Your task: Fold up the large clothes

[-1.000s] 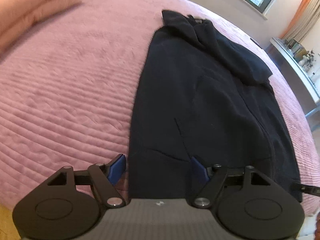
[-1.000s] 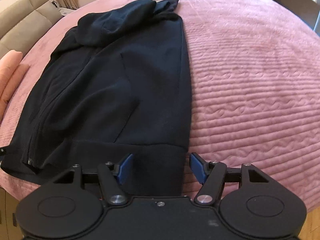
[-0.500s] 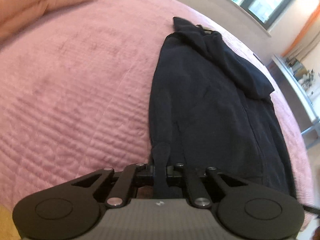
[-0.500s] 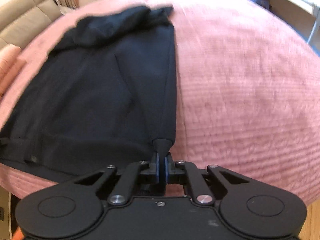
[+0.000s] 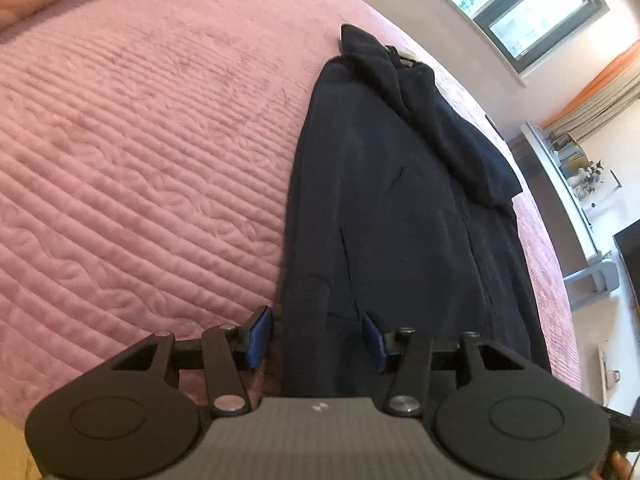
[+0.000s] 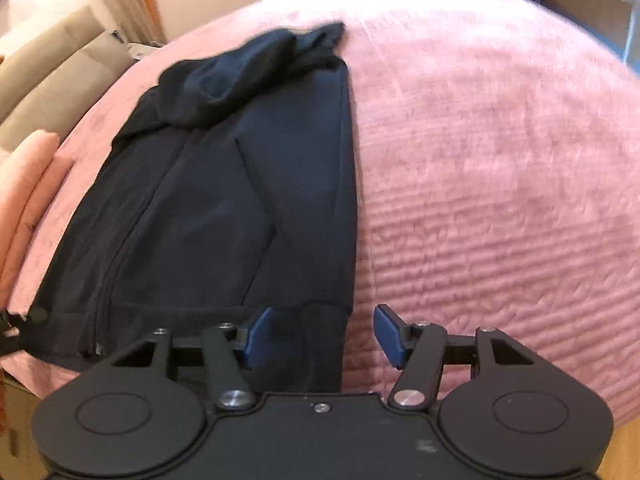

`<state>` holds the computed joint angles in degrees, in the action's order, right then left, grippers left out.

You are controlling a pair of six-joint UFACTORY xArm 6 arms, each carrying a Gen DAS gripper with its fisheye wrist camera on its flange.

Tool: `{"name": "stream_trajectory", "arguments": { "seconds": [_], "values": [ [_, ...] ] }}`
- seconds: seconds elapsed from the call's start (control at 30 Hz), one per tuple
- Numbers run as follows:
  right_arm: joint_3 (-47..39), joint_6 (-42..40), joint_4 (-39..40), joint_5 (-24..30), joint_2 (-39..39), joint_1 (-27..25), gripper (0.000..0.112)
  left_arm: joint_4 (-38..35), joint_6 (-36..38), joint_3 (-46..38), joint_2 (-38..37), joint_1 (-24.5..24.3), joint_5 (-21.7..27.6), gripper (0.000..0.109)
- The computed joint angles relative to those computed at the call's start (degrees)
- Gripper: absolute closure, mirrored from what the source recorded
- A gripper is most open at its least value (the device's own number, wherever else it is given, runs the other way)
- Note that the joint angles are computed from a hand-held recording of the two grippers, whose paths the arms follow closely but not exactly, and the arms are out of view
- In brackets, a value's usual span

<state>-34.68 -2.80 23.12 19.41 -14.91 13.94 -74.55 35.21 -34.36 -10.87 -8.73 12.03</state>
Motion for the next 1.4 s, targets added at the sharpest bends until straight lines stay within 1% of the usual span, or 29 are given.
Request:
{"name": "stream_trajectory", "arguments": {
  "seconds": [0.03,0.07,0.1,0.13,0.17,0.2,0.23,0.27,0.33,0.37,0.4,0.43,0.47,0.57,0.63,0.7,0.77,0.83,0.93,0.97,1.03,1.1,1.17,1.2,1.27,1.3,1.37,1.4],
  "values": [
    [0.3,-0.5,1.0,0.2,0.2,0.1,0.043,-1.3,1.4,-0.5,0.3,0.2,1.0,0.057],
    [0.6,-2.4,4.0,0.0,0.4,0.6,0.041,-1.4,2.0,-1.1,0.6,0.9,3.4,0.058],
    [1.2,-3.2,5.7,-0.8,0.4,1.1,0.041,-0.7,1.4,-1.6,0.9,1.4,5.3,0.063],
    [2.0,-2.7,5.1,-2.0,0.1,1.8,0.048,0.4,0.1,-1.8,1.2,1.2,5.3,0.078],
    [2.1,-3.8,5.6,-1.9,0.1,2.4,0.079,2.8,-2.1,-1.9,1.6,0.8,4.8,0.088],
    [1.6,-6.4,8.5,-0.4,0.1,2.5,0.094,3.2,-2.8,-2.1,2.0,0.7,4.8,0.101],
    [1.5,-7.2,9.8,0.2,-0.2,2.7,0.099,1.2,-1.8,-2.2,2.2,0.9,5.0,0.102],
    [1.5,-7.4,9.3,0.0,-0.7,2.7,0.103,-0.9,-0.8,-2.1,2.0,0.6,4.3,0.103],
    [1.3,-11.9,13.8,0.7,-2.1,2.0,0.104,-4.0,1.7,-1.2,0.4,-0.5,2.4,0.103],
    [0.8,-13.8,16.4,1.7,-3.0,1.3,0.104,-7.0,4.6,-1.1,-0.6,-0.9,1.8,0.103],
    [0.3,-16.1,18.9,2.7,-3.8,0.6,0.104,-11.3,8.6,-1.2,-1.8,-1.0,1.8,0.103],
    [-0.3,-17.5,20.6,3.3,-4.2,0.2,0.105,-14.0,11.0,-1.3,-2.9,-0.9,2.0,0.103],
    [-1.0,-18.7,22.0,4.1,-4.7,-0.2,0.105,-14.8,11.3,-1.7,-3.8,-0.8,2.1,0.103],
    [-4.2,-21.3,24.0,4.7,-3.6,-0.8,0.105,-18.8,15.1,-4.1,-4.6,-0.6,1.9,0.103],
    [-6.8,-22.8,24.2,3.5,-1.4,-0.6,0.105,-20.6,17.4,-6.4,-3.6,-0.3,2.3,0.103],
    [-10.4,-24.5,25.1,2.9,2.0,-1.0,0.105,-21.5,20.4,-10.2,-0.7,0.7,3.4,0.103],
    [-14.0,-25.7,25.9,1.8,5.8,-1.1,0.105,-19.7,19.5,-15.5,4.5,0.9,2.9,0.103],
    [-17.8,-27.1,26.2,1.3,9.8,-1.3,0.105,-20.5,20.3,-19.9,8.9,1.4,3.3,0.103],
    [-24.3,-29.9,26.0,0.0,17.2,-1.5,0.105,-23.3,25.2,-28.5,17.4,2.5,4.5,0.103],
    [-26.8,-30.9,26.1,-0.8,20.3,-1.4,0.105,-24.7,27.9,-32.0,20.9,2.7,4.7,0.103],
    [-31.7,-31.7,26.9,-1.1,25.9,-1.4,0.105,-24.3,28.6,-38.0,27.2,3.2,5.0,0.103],
    [-36.7,-30.8,26.9,-0.2,31.1,-1.8,0.105,-25.7,31.8,-42.8,32.0,4.1,6.6,0.103],
    [-40.3,-30.3,26.9,0.5,34.2,-2.2,0.105,-27.8,34.7,-46.3,35.0,4.6,7.7,0.103],
    [-41.9,-28.8,25.7,1.1,35.1,-2.4,0.105,-29.1,35.2,-47.5,35.9,5.2,9.1,0.103],
    [-45.5,-24.9,22.9,2.7,36.4,-3.0,0.105,-29.3,33.2,-49.7,36.9,6.1,10.5,0.103],
    [-47.1,-23.8,21.8,3.4,36.6,-3.2,0.105,-28.1,31.2,-50.9,37.3,6.5,11.0,0.103],
    [-51.8,-20.4,18.1,5.5,37.7,-3.9,0.106,-22.6,25.6,-53.9,38.0,6.7,10.4,0.103],
    [-55.4,-18.0,15.9,7.4,39.2,-4.3,0.106,-19.3,22.2,-56.1,38.7,6.9,10.4,0.102]
  ]
}}
